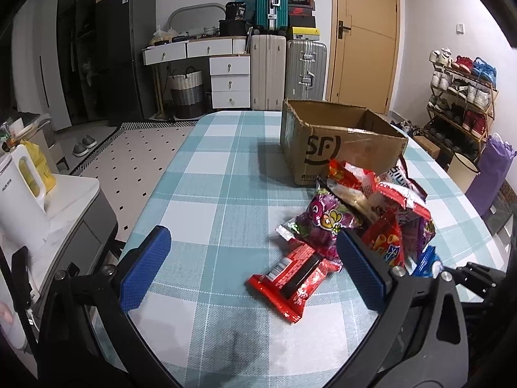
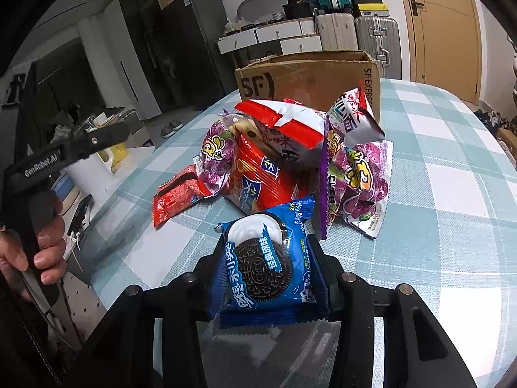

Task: Organize snacks
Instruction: 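Grasp the red chocolate bar with the left gripper while the right gripper holds the Oreo pack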

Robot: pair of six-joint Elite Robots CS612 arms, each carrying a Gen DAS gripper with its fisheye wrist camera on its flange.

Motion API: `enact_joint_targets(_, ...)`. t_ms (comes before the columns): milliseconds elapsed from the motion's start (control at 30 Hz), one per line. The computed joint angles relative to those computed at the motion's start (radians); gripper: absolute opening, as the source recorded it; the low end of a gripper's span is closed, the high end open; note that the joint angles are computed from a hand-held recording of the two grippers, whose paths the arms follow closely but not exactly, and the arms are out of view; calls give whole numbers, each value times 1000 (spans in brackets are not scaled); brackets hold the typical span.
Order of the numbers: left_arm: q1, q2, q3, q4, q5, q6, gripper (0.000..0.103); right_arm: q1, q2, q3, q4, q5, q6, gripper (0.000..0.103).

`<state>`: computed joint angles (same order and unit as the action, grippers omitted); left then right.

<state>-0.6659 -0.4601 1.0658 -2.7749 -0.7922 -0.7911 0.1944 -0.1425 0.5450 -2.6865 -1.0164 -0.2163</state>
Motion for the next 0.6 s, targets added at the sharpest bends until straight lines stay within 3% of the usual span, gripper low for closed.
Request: enact_joint_targets(600,20,28,-52,55,-126,73,102,-9,-27,58,-75,9,38,46)
